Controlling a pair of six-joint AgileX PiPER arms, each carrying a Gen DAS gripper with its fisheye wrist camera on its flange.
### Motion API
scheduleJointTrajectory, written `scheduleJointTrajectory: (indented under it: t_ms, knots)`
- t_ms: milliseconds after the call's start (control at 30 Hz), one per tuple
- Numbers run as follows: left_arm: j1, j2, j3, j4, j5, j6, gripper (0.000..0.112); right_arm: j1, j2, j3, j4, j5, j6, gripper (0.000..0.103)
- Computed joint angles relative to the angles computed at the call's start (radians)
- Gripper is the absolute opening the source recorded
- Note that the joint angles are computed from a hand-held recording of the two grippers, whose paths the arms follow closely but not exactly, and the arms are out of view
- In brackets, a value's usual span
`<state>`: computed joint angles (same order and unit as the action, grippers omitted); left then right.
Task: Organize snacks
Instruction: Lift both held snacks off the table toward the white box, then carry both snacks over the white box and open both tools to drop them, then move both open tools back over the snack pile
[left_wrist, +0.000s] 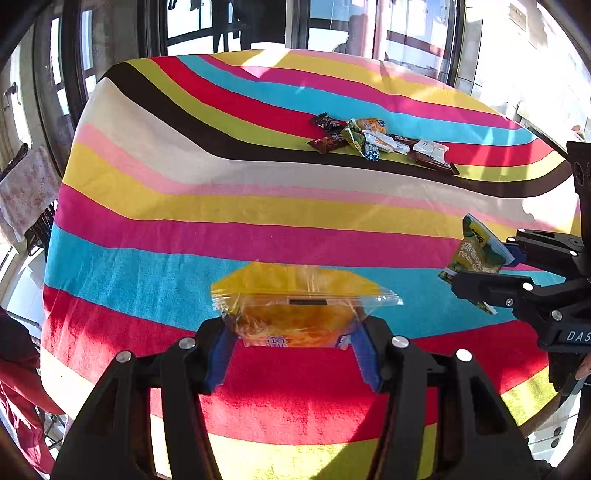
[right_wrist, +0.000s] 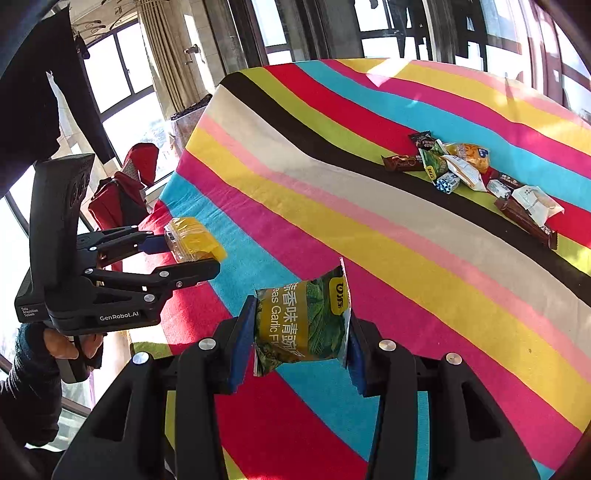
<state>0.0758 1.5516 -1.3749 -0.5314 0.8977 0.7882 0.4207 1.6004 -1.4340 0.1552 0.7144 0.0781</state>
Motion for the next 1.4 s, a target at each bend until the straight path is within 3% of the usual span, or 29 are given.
scheduleJointTrajectory:
  t_ms: [267, 467, 733, 933, 1000, 1033, 1067, 1100, 1167, 1300, 1400]
  knots:
    - [0.233, -0.074, 0.098, -0.108, 0.055, 0.150, 0.056, 0.184, 0.106, -0.143, -0.073, 0.027, 0.074, 0.043]
    - [0.440, -0.117, 0.155, -0.205, 0.160, 0.258, 0.056, 0.282, 0.195, -0.264, -0.059, 0.075, 0.064, 0.043]
    - [0.688, -0.090, 0.192, -0.166, 0.203, 0.320, 0.056, 0.440, 0.308, -0.392, -0.026, 0.147, -0.020, 0.044]
    - [0.788, 0.003, 0.200, -0.055, 0.145, 0.303, 0.056, 0.535, 0.455, -0.537, 0.003, 0.247, -0.082, 0.045]
    - [0.787, 0.029, 0.203, 0.014, 0.084, 0.254, 0.058, 0.554, 0.496, -0.577, 0.045, 0.277, -0.128, 0.048]
    - [0.776, 0.025, 0.217, 0.059, 0.022, 0.206, 0.070, 0.564, 0.512, -0.594, 0.052, 0.291, -0.143, 0.064]
    - [0.757, 0.024, 0.223, 0.121, -0.035, 0.131, 0.082, 0.575, 0.519, -0.600, 0.042, 0.294, -0.145, 0.072]
    - [0.747, 0.024, 0.226, 0.175, -0.090, 0.062, 0.094, 0.581, 0.513, -0.589, 0.033, 0.284, -0.148, 0.080]
    - [0.721, 0.006, 0.227, 0.251, -0.164, -0.063, 0.096, 0.577, 0.487, -0.565, 0.034, 0.271, -0.160, 0.081]
    - [0.689, -0.054, 0.179, 0.136, -0.144, -0.061, 0.101, 0.522, 0.355, -0.421, -0.019, 0.179, -0.100, 0.084]
    - [0.593, -0.107, 0.155, 0.042, -0.121, -0.047, 0.101, 0.443, 0.212, -0.260, -0.036, 0.097, -0.047, 0.085]
